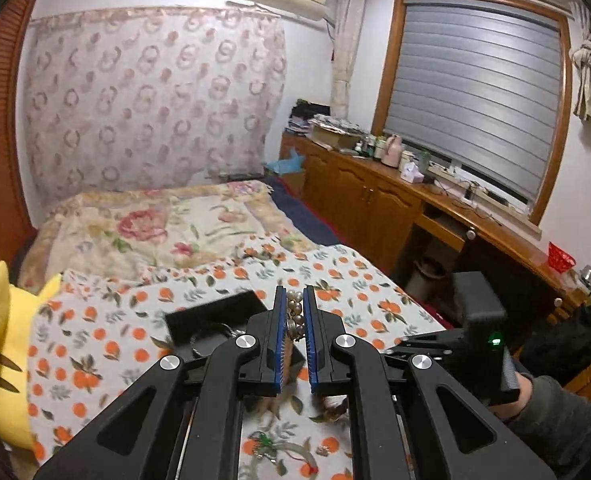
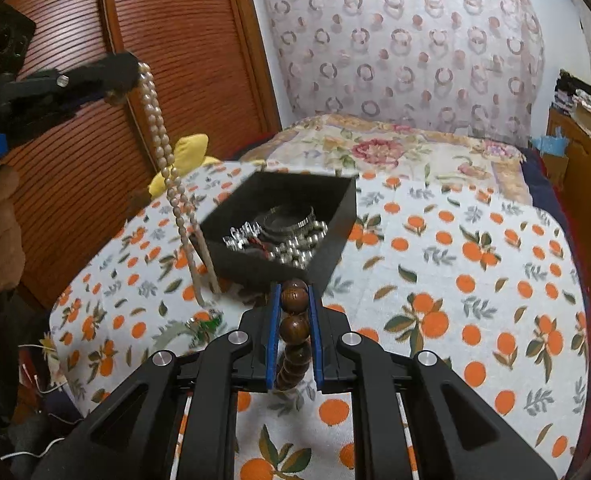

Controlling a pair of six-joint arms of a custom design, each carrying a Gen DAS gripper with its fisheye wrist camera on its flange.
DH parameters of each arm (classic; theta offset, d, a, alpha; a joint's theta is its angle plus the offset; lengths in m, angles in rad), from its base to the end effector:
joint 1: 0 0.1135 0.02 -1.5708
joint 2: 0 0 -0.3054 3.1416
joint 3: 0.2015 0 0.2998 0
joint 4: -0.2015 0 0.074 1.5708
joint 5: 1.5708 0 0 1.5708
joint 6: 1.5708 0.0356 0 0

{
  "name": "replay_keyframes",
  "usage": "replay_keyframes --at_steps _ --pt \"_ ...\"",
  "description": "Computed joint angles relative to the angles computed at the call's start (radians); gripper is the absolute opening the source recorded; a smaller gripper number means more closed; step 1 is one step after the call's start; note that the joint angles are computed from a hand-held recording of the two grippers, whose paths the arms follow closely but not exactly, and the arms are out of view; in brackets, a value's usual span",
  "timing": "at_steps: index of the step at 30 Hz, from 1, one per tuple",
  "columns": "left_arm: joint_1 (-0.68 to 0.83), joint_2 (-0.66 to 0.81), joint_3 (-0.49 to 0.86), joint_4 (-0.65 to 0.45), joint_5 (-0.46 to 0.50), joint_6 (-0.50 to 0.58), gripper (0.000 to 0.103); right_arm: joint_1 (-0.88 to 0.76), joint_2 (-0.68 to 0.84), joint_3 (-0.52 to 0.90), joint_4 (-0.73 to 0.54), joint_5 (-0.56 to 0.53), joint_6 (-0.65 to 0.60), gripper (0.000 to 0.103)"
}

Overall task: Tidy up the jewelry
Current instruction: 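Carry bracelet and pearls over the black box, lower them and open both grippers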

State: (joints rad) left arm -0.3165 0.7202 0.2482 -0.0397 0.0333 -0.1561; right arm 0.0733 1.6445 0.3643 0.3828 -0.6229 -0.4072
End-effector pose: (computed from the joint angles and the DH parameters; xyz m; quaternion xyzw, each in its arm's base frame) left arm 0.1658 -0.0556 0.1812 0.0775 0.8595 -0.1322 0.4877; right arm 0.2461 0.0389 0.0734 -0.3121 0.8486 0.2329 0.3582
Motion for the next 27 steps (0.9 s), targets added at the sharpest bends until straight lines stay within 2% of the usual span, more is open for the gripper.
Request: replay_keyframes --at_steps 4,15,22,27 --pt "0.046 -0.002 0.018 -0.02 0.012 0.024 0.007 0.005 -0.076 -0.002 -0.039 -0.013 0.003 0.015" --pt "0.122 0.087 0.075 0.02 0.026 0.061 0.007 0.044 -0.198 0.032 -0.1 -0.007 0.042 0.015" --pt "0.124 0.167 0.121 0.054 -0.006 0.081 0.007 0.072 -0.205 0.063 -0.091 0.007 0.077 0.015" --pt "0.158 0.254 0.138 0.103 0.012 0.088 0.007 0.11 -0.193 0.106 -0.084 0.03 0.106 0.015"
